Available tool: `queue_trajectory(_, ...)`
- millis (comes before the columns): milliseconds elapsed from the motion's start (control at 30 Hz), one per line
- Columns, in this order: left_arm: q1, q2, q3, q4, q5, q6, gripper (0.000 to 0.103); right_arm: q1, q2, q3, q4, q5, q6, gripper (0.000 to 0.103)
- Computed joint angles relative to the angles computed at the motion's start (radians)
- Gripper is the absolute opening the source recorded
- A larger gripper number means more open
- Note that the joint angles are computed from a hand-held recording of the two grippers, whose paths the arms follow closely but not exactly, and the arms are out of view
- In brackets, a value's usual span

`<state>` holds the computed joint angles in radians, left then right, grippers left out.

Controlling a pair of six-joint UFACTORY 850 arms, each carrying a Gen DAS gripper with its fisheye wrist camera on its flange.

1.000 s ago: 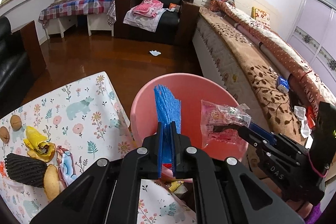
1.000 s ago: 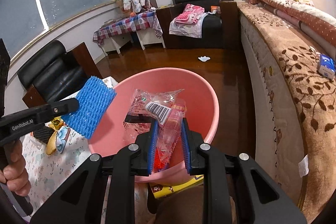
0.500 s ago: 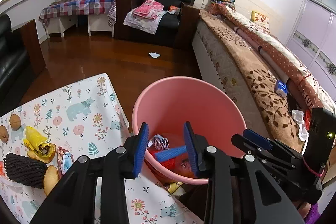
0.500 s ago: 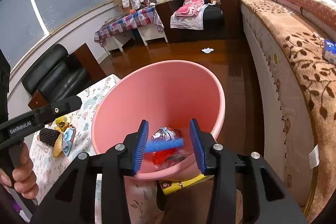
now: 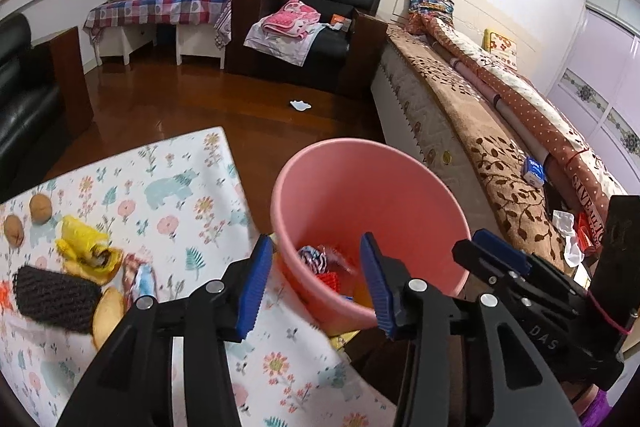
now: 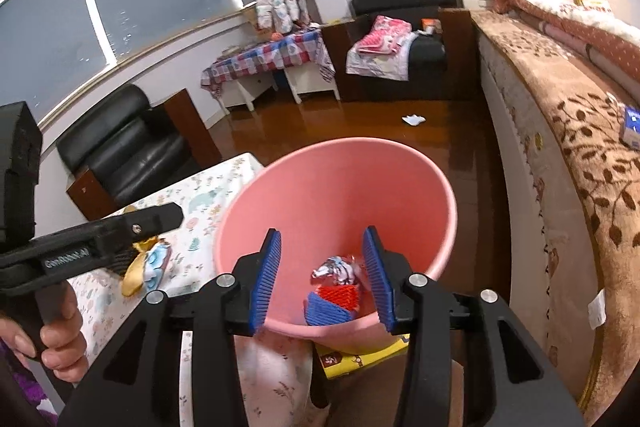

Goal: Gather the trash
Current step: 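Open the right tool to drop the snack bag while the left drops the blue net, then move both open tools back over the remaining trash on the table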

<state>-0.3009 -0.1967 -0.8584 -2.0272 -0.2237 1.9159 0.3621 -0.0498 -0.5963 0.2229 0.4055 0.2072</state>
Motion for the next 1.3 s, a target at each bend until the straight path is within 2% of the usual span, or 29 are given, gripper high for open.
queue_trajectory(133,0.034,0.033,0.041,-0.005,-0.018,0.003,0.045,0.032,0.007,-0.003,-0.047,0.012,0.034,0.043)
queue_trajectory(300,0.106,0.112,0.121,-0.074,-0.037,0.087,0.045,0.083,-0.012,-0.037,-0.084,-0.007,0.051,0.043)
queue_trajectory(533,0.265,0.223,0.218,-0.209,-0.008,0.245,0.045,0.142,-0.074,-0.111,-0.217,-0.049,0.176,0.043)
queue_trajectory(700,0.394,0.257,0.254,-0.247,0.003,0.262,0.045,0.182,-0.13,-0.178,-0.357,-0.09,0.291,0.043)
queue_trajectory(800,0.459,0.249,0.265,-0.249,0.006,0.243,0.045,0.208,-0.152,-0.206,-0.372,-0.104,0.286,0.043)
queue_trajectory(900,0.513,0.225,0.265,-0.119,-0.014,0.098,0.044,0.22,-0.17,-0.225,-0.525,-0.092,0.415,0.043)
queue_trajectory(967,0.528,0.204,0.265,-0.088,-0.029,0.064,0.044,0.226,-0.184,-0.241,-0.624,-0.087,0.494,0.043)
queue_trajectory(1133,0.525,0.126,0.23,0.023,-0.062,-0.092,0.044,0.238,-0.209,-0.262,-0.727,-0.083,0.576,0.043)
queue_trajectory(1300,0.48,0.068,0.19,-0.085,-0.019,-0.012,0.044,0.234,-0.248,-0.304,-0.904,-0.077,0.739,0.043)
